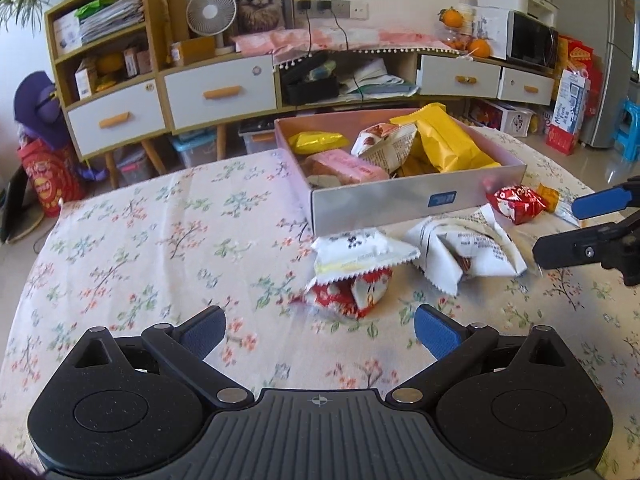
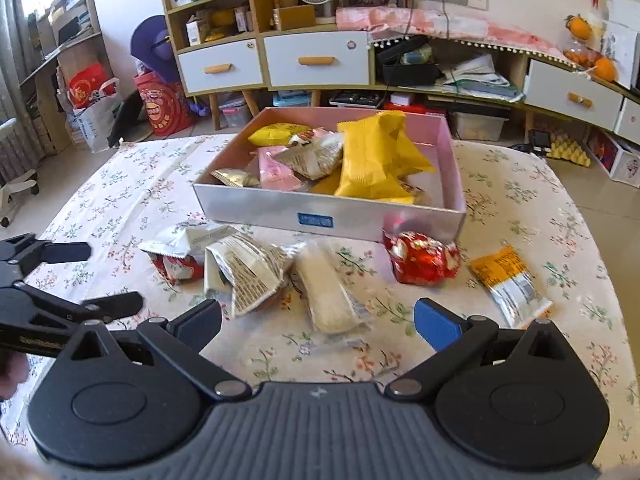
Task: Organize snacks
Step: 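Withdraw both open tools from the box toward the remaining snacks, then grasp a white packet with the left tool while the right tool grasps a white wrapper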
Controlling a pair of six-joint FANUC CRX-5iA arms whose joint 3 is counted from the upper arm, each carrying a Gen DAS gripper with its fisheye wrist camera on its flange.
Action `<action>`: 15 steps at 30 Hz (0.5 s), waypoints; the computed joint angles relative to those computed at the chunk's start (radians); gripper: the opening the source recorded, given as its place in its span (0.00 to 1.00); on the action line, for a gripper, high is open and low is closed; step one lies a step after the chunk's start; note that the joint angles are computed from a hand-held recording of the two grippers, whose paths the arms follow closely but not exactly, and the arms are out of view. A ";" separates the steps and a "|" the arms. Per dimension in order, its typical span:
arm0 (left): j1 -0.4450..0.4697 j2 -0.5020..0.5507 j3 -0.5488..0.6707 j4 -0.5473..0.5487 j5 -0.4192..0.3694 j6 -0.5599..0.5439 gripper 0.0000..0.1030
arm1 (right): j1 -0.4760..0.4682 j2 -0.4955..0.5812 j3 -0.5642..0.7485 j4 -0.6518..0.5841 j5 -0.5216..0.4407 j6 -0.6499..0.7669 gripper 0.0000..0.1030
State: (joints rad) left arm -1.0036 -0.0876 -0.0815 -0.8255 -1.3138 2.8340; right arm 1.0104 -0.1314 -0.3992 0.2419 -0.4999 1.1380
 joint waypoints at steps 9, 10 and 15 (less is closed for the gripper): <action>0.035 0.027 0.012 -0.014 0.042 -0.031 0.96 | -0.030 0.052 0.126 -0.290 -0.041 0.472 0.89; 0.039 0.030 0.014 -0.016 0.043 -0.029 0.96 | -0.034 0.058 0.140 -0.315 -0.051 0.526 0.86; 0.078 0.017 0.004 0.001 0.095 0.006 0.94 | -0.067 0.094 0.210 -0.421 -0.106 0.688 0.76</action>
State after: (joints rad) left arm -0.9259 -0.0702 -0.0774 -0.8247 -1.2191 2.8398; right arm 0.9434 -0.0375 -0.1890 -0.1791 -0.6057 1.8263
